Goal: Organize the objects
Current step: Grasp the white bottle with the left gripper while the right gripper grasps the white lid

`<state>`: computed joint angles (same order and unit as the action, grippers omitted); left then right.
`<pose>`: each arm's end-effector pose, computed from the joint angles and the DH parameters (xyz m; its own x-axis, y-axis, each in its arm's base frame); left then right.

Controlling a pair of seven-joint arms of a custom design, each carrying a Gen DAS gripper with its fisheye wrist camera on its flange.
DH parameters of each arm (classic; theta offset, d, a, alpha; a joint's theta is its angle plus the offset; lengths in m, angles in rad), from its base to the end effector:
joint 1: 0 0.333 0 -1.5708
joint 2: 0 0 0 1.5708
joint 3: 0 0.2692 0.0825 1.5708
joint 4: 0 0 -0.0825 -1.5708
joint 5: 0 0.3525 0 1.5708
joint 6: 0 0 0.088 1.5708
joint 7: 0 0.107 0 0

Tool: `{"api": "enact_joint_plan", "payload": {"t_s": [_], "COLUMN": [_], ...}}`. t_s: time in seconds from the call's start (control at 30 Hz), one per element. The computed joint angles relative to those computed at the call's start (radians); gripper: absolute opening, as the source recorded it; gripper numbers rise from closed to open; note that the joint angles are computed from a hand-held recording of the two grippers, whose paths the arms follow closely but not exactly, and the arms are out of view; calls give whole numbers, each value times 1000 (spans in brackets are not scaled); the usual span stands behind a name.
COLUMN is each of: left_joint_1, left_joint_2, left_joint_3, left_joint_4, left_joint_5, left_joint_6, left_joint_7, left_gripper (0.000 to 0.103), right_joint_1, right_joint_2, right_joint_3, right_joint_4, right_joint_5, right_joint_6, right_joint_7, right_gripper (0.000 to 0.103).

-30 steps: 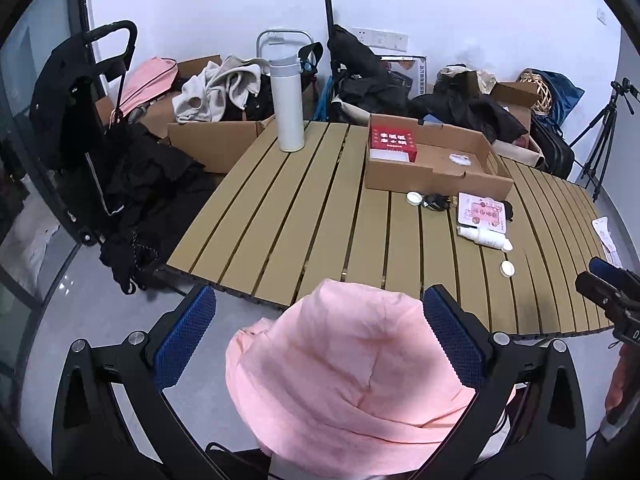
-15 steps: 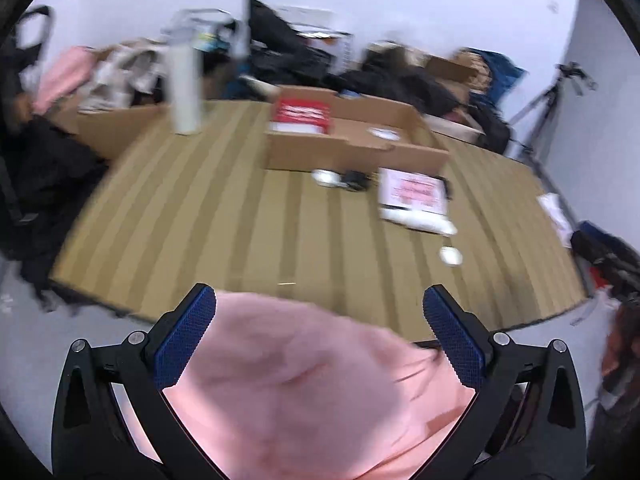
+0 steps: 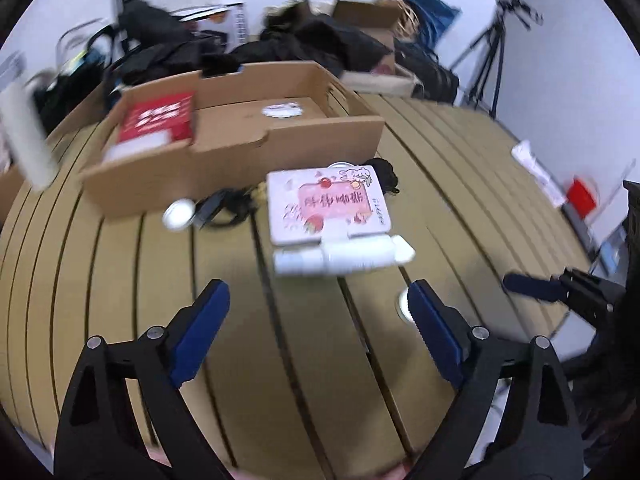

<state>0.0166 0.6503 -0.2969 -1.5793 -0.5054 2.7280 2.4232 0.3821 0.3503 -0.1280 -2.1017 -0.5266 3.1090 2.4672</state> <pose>0.6702 -0.1381 0.3030 -0.6016 -0.7907 0.1133 -0.6673 0.4195 -0.6155 0.5536 0.1908 0.2995 -0.0408 -0.9846 -0.1698 -0.7926 0.1354 -0.5945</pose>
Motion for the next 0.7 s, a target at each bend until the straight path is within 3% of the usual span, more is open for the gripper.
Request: {"api": "enact_joint_plan", "payload": {"t_s": [0.07,0.1,0.17,0.3,0.33,0.4,0.47,0.53,0.63,0.7], "left_joint_1": [-40,-48,-74,-123,-124,-90,-73,-76,-109,-129], "left_joint_2": [64,99,158,271,272,253,230,232,277,249], "left_joint_3": [28,25,39,94,100,74,61,62,82,90], "left_joint_4": [97,147,229,431,439,419,385,389,460,402], "left_joint_5": [65,83,123,225,238,224,209,204,234,256], "left_joint_6": [-50,-68,-96,-297,-327,-399,-406,-392,-409,-349], "left_joint_7": [-18,-6,-15,-114,-135,-125,-106,-108,-157,-151], "left_gripper": [88,88,85,56,48,44,44,48,52,51], "right_joint_1": [-83,-97,-60,-21,-10,24,37,-4,-4,-17], "right_joint_2": [45,71,106,161,172,184,187,180,167,150], "right_joint_3": [99,115,79,41,32,-6,-25,8,0,9], "right_joint_4": [39,57,91,147,162,182,187,169,147,124], "right_joint_5": [75,94,98,100,97,76,56,67,74,88], "right_joint_6": [-25,-15,-19,-14,-23,-41,-51,-27,-20,-22], "right_joint_7": [-80,-104,-102,-112,-116,-113,-112,-137,-134,-134], "right_gripper": [68,66,65,55,49,41,32,32,32,32]}}
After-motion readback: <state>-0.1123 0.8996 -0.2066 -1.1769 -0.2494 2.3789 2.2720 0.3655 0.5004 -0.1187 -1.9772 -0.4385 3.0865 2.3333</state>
